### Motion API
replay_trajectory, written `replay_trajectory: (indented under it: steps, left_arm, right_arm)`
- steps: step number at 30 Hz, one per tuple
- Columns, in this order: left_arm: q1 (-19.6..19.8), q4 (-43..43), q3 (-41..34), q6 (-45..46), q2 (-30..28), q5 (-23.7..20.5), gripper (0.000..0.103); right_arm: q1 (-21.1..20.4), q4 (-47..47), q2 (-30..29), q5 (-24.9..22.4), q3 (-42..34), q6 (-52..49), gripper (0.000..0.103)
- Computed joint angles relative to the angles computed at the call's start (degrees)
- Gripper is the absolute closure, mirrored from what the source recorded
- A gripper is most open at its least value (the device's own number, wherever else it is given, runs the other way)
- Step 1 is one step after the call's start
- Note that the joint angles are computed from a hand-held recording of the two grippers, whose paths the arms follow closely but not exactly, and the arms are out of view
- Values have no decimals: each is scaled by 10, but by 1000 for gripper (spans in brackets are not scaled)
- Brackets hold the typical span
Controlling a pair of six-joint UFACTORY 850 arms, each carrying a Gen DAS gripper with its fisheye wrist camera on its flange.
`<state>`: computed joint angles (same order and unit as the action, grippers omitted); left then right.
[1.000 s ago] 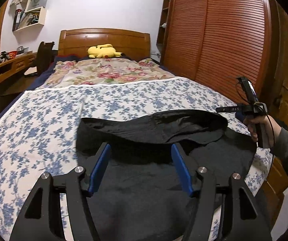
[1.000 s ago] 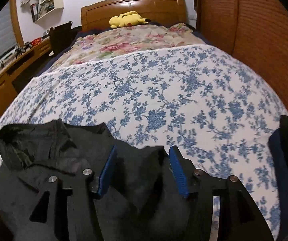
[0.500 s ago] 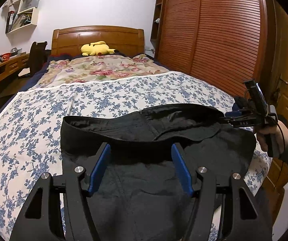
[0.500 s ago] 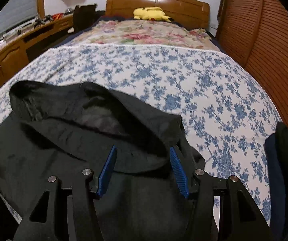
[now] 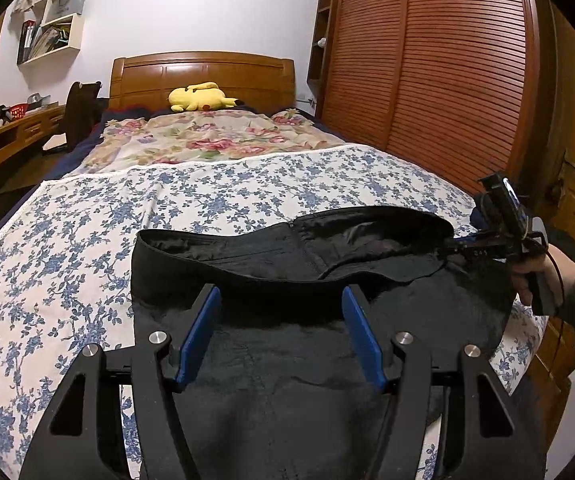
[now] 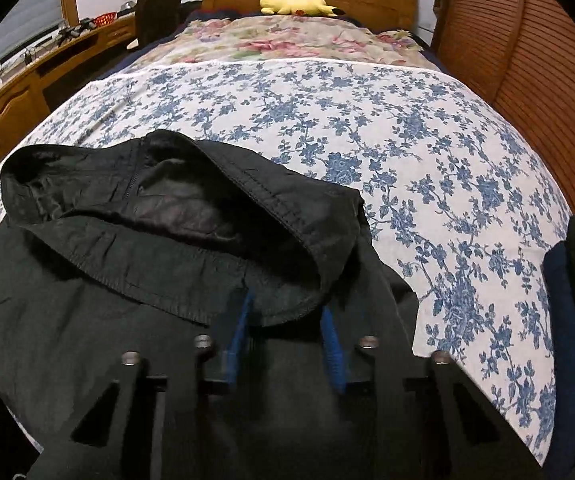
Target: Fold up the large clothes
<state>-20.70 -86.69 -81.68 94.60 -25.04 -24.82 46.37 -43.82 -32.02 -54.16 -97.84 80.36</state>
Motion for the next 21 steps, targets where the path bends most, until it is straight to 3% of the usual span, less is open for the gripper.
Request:
replay_trajectory:
  steps: [1,4,21]
  left_arm:
    - [0,-1,0,1,0,1,39]
    - [0,2,0,-3,-1,3,39]
    - [0,10,-1,-10,-3,11,39]
  right_arm:
    - [-3,0,-2,3,-3,-6,97]
    - [-9,-14,-6,5,-14,-11,101]
    - [-57,-75,-40,-31,-94,23,101]
